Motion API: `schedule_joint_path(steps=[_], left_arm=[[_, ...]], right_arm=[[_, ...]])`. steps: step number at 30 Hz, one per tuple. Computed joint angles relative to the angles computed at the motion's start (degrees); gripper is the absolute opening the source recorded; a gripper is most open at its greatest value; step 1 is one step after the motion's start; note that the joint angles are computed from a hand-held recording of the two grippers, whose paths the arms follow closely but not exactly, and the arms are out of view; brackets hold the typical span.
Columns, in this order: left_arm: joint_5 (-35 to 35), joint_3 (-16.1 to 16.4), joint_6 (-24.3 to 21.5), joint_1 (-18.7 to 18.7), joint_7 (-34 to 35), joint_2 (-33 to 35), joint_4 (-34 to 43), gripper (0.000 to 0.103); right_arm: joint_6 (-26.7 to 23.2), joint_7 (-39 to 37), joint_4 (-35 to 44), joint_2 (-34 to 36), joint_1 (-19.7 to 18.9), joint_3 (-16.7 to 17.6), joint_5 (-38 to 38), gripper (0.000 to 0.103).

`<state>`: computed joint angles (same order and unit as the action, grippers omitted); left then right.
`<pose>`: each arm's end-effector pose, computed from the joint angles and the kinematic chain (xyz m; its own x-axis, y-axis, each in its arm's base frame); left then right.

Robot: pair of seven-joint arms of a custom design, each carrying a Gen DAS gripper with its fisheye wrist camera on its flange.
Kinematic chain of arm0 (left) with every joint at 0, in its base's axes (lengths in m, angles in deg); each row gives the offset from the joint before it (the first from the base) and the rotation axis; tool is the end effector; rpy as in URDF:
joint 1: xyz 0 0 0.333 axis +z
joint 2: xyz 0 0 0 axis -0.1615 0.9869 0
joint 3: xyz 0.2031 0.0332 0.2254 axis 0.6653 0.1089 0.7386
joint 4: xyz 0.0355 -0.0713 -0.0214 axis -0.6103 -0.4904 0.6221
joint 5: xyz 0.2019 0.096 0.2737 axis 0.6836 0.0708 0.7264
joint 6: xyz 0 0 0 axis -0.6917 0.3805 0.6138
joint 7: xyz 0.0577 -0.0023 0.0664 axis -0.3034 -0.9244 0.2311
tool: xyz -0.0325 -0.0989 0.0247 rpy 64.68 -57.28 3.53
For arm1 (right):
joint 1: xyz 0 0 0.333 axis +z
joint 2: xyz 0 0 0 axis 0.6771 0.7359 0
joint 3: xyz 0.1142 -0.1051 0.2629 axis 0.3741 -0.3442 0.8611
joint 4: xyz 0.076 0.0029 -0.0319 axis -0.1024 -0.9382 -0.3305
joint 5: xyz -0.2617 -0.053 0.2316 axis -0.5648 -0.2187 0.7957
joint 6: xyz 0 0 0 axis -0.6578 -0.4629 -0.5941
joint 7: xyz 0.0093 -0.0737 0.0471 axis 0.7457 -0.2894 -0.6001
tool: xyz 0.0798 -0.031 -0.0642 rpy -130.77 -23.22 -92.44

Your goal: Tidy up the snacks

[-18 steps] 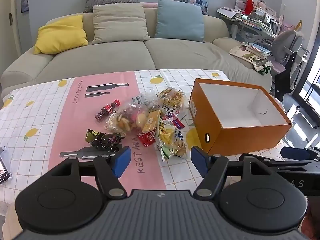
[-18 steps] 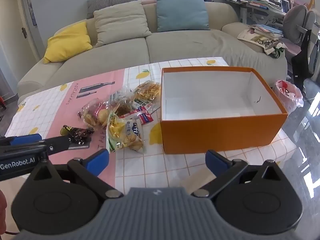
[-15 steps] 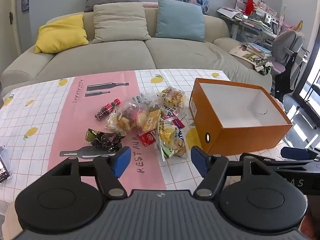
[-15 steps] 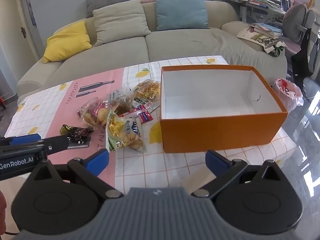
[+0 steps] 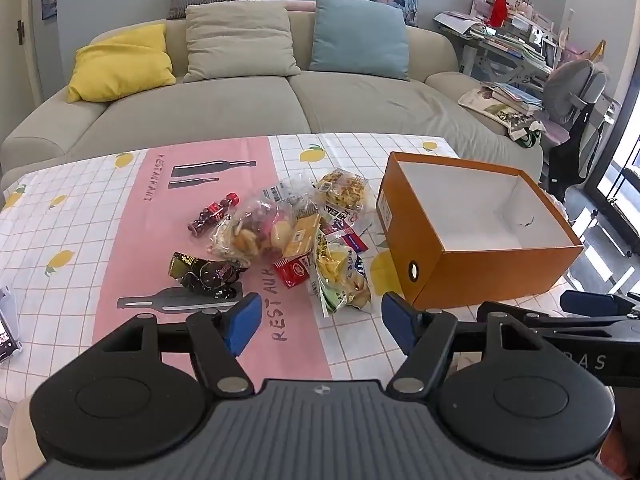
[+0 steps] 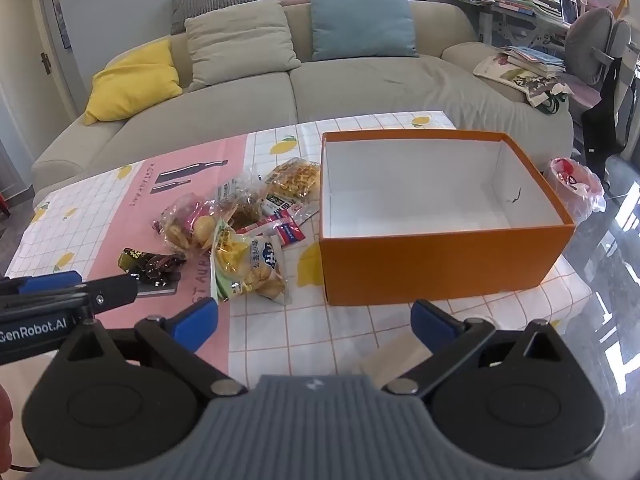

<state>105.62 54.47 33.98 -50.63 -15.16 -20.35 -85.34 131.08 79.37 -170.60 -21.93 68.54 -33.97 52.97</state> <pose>0.4329 -0.4886 0.4741 0.3213 -0.9439 0.0762 -0.6527 -0.2790 -0.7044 0.5100 0.3125 0.4863 0.4509 -0.8808 -0.1448 -0.7107 -0.2560 -0.6553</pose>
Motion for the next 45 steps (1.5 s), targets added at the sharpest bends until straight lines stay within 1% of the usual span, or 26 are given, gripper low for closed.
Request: schedule_joint_path(steps=[3, 11, 24, 45], left_arm=[[-0.26, -0.04, 0.83, 0.33, -0.45, -0.36, -0.75, 0.080], [-0.94, -0.22, 0.72, 0.27, 0.52, 0.01, -0.24, 0.080], [-1.59, -0.01, 1.23, 0.20, 1.07, 0.35, 0.03, 0.080], [-1.96, 0.01, 1.39, 0.15, 1.18, 0.48, 0.01, 0.080]], right_arm=[[-0.06, 0.56, -0.02, 0.01, 0.17, -0.19, -0.50, 0.100], [-1.34, 1.46, 0.67, 0.27, 0.13, -0.29, -1.00, 0.100], [-1.25, 1.36, 0.66, 0.31, 0.08, -0.23, -0.86, 0.100], [-1.13, 3.78, 0.59, 0.26, 0.28, -0.71, -2.80, 0.100]])
